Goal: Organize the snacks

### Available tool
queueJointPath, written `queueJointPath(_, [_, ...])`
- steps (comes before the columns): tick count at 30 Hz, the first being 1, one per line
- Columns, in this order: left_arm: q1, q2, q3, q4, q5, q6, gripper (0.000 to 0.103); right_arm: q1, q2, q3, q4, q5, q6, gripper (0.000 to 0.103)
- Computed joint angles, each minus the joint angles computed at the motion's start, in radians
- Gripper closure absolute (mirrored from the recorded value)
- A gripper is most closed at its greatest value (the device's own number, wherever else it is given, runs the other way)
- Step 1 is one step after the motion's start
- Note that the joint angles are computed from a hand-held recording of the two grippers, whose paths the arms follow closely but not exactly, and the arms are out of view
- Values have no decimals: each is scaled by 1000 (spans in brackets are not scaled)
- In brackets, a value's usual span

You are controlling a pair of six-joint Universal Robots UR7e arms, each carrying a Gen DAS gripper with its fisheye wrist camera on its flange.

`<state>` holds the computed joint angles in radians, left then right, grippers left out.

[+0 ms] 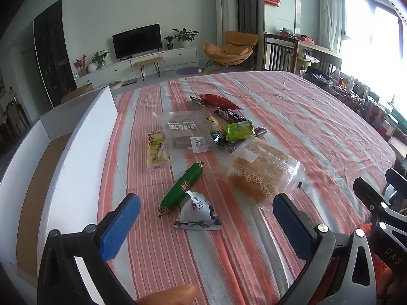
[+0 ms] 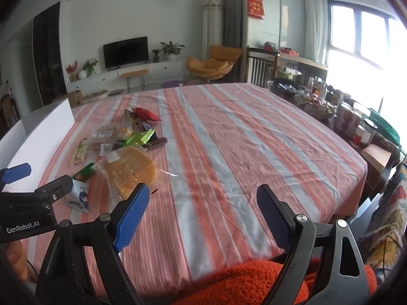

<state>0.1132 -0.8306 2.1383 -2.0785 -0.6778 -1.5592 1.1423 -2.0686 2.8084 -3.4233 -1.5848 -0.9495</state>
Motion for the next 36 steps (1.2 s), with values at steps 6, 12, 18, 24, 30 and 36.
queueJointPath(6, [0,-1,3,11,-4,-25,0,2,3,-1,-1,-1,-2,14])
queueJointPath(12, [6,-2,9,2,-10,-27,0,-9,-10,-3,24,10,-3,14])
queueJointPath(18, [9,4,6,-12,-12,-12,0,-10,-11,-4,28,11,-3,14])
queueJointPath(24, [10,4,9,-14,-14,-19,0,-10,-10,-4,27,11,-4,14])
queueJointPath(30, [11,4,11,-22,-21,-20,0,-11,-11,-4,29,12,-3,14])
queueJointPath(36, [14,7,12,-33,-26,-11,0,-11,-13,-5,33,12,-3,14])
